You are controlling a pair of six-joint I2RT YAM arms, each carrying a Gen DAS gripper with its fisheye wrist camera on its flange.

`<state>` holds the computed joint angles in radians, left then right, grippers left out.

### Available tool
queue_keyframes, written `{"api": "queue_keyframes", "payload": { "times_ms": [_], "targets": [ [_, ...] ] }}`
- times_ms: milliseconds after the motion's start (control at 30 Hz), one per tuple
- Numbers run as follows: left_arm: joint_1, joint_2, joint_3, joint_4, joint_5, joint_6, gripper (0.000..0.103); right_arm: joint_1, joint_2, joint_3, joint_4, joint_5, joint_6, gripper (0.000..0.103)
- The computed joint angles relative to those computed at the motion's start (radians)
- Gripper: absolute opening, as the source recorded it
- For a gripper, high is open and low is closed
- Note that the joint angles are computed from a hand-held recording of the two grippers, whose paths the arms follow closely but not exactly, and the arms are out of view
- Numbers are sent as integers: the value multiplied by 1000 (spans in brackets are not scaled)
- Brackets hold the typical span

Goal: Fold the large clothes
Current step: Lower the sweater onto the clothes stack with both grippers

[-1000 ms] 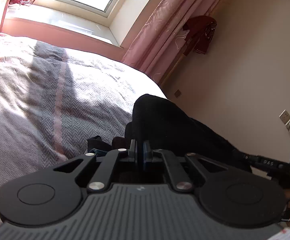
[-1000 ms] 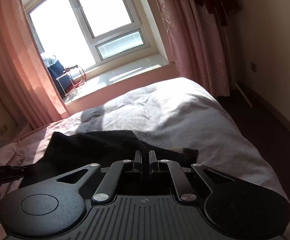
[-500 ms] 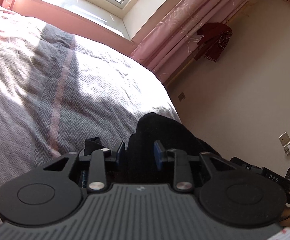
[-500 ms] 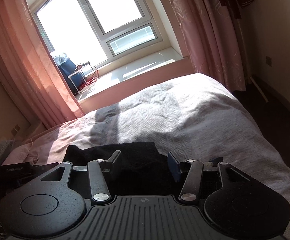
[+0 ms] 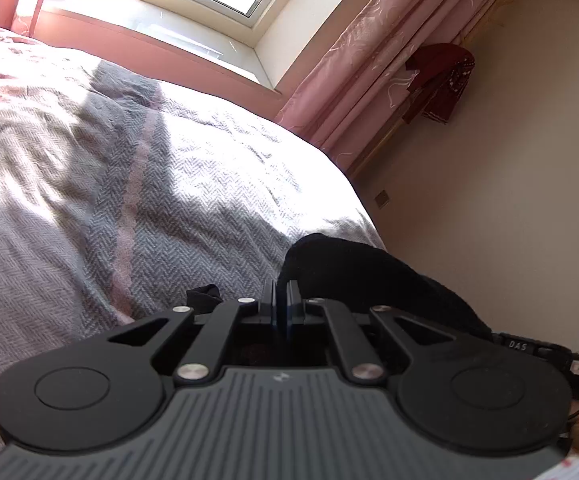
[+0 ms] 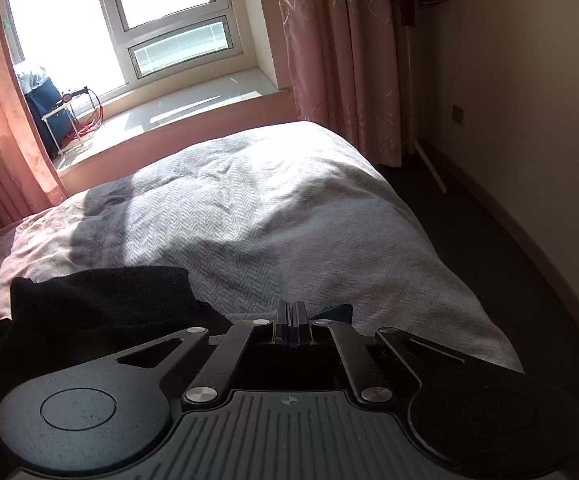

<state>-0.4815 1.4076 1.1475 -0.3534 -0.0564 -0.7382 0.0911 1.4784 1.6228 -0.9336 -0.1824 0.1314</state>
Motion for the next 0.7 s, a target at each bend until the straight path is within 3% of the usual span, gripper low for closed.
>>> {"api": "queue_keyframes", "payload": {
  "times_ms": [67,133,200,300,333,433,533,633,700],
  "targets": [
    [-23,-23,29,-55,-59,31,3,-34,-45,-3,-8,-57,1,0],
    [-43,-73,46,-113,-129,22,6,-33,-152,-41,6,-33,-23,1],
    [-74,-151,37,-145,-177,25,7,-34,-258,-68,-37,-59,-36,24],
    [-225,-249,46,-233,-283,52,7,13,-435,-142,-83,-62,-44,32],
    [-296,-256,59,-273,-332,49,7,52,-487,-161,-113,-34,-50,32],
    [-483,-211,84,-369,-459,20,10,286,-583,-233,-161,188,4,32],
    [-546,-125,98,-452,-510,-65,12,432,-610,-339,-123,352,42,32],
    [-595,-59,229,-635,-566,-176,17,441,-556,-250,-203,356,85,32],
    [-641,-10,369,-802,-603,-240,31,444,-521,-135,-306,351,124,34]
  ]
}}
